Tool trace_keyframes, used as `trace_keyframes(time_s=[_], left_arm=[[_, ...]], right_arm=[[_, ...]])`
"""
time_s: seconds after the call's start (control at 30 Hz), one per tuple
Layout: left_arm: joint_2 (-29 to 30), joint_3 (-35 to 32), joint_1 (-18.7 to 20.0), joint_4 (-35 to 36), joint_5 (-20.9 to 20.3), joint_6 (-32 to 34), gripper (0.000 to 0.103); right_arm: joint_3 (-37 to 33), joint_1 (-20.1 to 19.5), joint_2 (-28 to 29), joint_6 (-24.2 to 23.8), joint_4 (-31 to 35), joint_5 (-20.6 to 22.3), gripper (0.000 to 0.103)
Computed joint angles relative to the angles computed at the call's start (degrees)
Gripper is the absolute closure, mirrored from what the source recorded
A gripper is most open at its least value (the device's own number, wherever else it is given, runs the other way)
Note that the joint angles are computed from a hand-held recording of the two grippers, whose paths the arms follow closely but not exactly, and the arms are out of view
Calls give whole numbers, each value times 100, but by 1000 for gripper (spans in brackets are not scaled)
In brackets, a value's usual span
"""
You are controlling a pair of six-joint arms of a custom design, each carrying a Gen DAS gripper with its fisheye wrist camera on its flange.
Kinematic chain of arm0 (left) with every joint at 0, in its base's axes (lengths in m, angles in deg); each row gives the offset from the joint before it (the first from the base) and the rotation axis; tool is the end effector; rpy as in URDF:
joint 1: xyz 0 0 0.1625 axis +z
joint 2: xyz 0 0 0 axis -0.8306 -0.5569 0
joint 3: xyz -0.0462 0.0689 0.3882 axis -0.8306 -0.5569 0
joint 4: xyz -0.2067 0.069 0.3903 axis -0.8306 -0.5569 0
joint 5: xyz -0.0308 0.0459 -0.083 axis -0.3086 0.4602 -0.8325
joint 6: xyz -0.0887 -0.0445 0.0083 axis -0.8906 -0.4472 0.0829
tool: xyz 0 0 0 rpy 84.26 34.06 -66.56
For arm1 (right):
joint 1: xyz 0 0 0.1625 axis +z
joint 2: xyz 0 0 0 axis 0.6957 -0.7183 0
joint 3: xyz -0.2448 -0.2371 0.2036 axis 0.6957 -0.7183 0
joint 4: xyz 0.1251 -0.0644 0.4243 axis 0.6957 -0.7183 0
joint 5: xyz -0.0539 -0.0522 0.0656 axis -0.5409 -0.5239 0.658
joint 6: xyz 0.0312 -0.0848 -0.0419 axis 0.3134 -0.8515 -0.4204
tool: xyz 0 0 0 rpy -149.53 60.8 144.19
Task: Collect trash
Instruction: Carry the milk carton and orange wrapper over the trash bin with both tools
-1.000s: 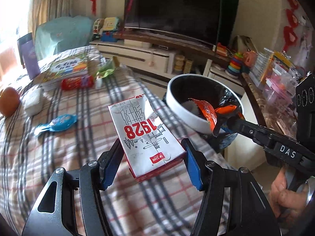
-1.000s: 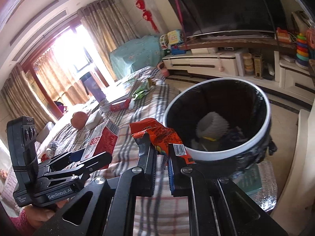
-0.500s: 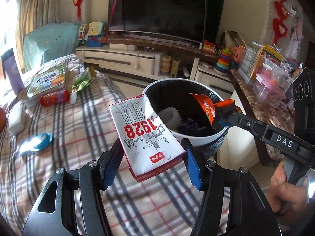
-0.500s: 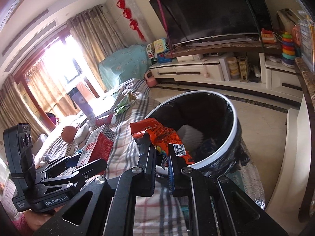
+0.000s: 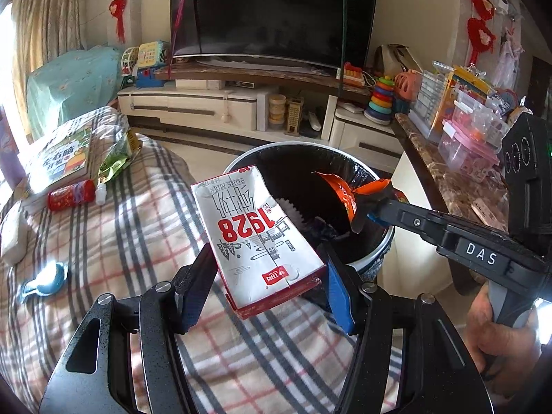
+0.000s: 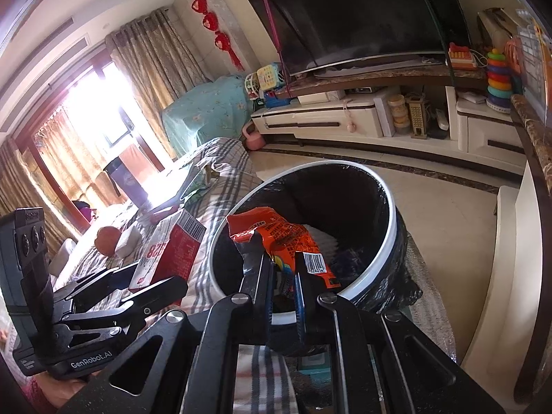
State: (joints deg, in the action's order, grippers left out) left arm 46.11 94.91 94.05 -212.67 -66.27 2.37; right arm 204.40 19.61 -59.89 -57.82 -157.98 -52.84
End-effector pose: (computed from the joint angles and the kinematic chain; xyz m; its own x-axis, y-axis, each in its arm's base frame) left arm -0.3330 -0.4956 -0.0948 -0.6098 0.5957 -0.5227 0.7777 0.5768 -0.2501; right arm -0.0601 -0.4350 0.2638 -0.9315 0.1202 0.3432 -0.1895 0.6451 -0.7402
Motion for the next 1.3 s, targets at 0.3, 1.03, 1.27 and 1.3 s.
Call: trace_keyframes(time_s=[0.3, 1.03, 1.27, 1.3], left_arm=[[172, -331, 53, 241, -142, 50, 44], [503, -891, 186, 616, -300, 90, 44], [565, -1052, 238, 708, -379, 26, 44], [566, -1068, 246, 723, -402, 21, 44]], right_arm=[[-190, 16, 17, 23, 113, -70, 93], [-582, 83, 244, 245, 419, -271, 93], [-705, 112, 314, 234, 475, -334, 89], [-705, 121, 328, 226, 452, -368, 89]])
